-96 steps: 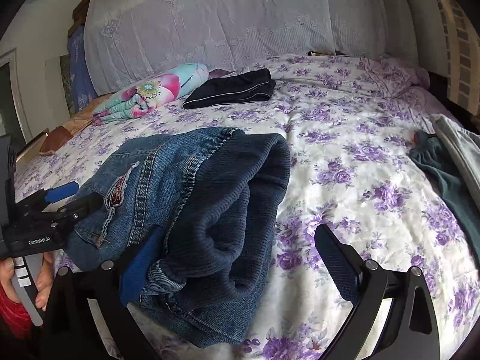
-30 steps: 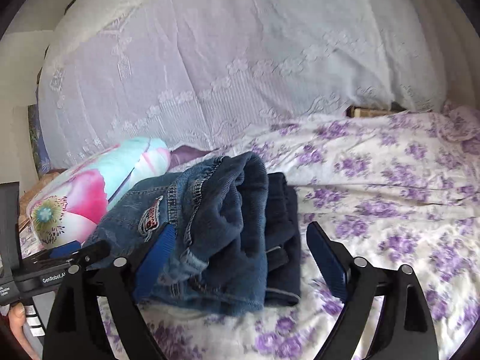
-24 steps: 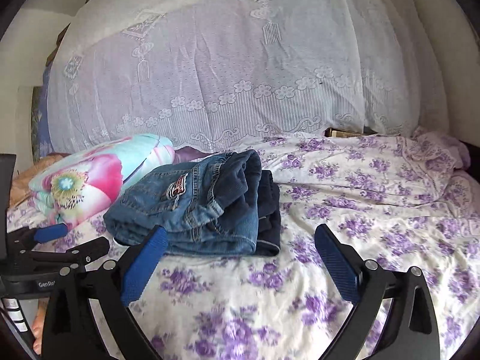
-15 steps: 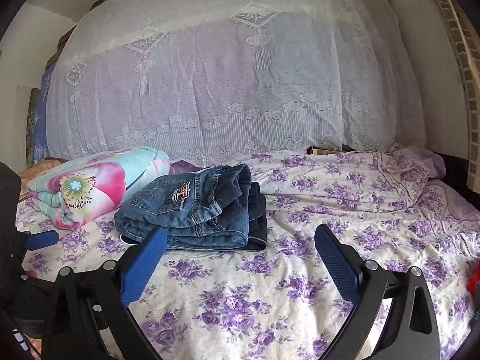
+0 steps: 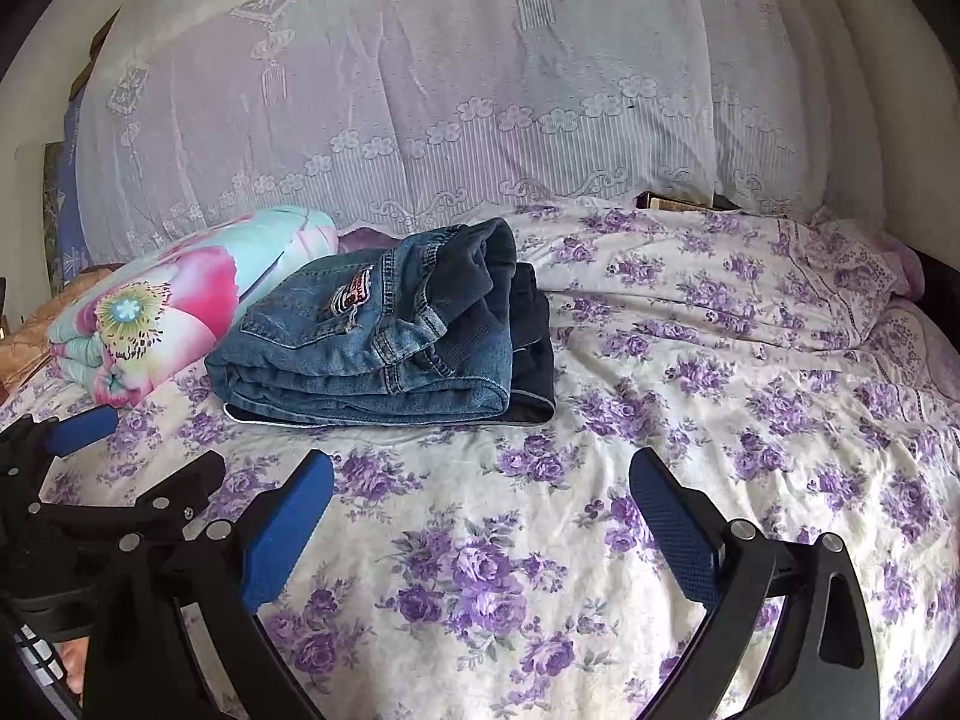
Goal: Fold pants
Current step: 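Release the folded jeans and withdraw both tools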
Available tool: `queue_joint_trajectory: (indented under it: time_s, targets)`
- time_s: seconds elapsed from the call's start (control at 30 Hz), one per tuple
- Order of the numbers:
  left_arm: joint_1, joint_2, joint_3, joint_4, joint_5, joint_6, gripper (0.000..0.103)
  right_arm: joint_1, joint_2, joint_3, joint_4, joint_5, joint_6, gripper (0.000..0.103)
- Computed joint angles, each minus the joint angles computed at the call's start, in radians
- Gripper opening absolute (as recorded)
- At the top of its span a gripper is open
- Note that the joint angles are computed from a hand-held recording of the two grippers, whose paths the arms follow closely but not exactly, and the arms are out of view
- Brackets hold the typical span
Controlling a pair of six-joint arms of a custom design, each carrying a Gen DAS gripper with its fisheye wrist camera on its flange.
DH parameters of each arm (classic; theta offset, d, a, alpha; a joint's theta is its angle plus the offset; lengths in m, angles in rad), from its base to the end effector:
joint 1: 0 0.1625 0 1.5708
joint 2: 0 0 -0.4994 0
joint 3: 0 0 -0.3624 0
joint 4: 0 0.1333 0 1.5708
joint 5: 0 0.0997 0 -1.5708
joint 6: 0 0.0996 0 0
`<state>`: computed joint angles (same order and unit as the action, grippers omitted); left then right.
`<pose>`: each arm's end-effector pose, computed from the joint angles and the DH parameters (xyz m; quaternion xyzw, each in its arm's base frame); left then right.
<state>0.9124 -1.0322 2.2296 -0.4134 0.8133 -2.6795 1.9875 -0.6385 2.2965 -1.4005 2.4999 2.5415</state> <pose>-0.0663 -0.4155 0.1321 0.3359 0.8023 -0.3879 0.3050 0.2115 -0.3457 -0.0125 0.1058 -0.7517 0.5110 0.4033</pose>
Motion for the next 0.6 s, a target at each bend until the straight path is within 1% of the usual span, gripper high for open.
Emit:
queue_joint_trajectory:
  time_s: [0.2,0.4,0.53,0.6]
  targets:
    - [0.011,-0.012,0.002,0.001,0.021,-0.017,0.098,0.003,0.000,-0.001,-0.001,0.002,-0.003,0.099]
    - [0.004,-0.005,0.009,-0.020,0.004,-0.002,0.098,0.002,-0.001,-0.002,0.008,0.002,0.010,0.099]
    - [0.006,0.000,0.001,-0.009,-0.004,-0.011,0.098,0.001,-0.005,-0.006,0.023,0.001,0.019,0.099]
    - [0.011,0.001,-0.006,0.006,0.009,-0.015,0.098,0.000,-0.005,-0.006,0.024,0.000,0.020,0.099]
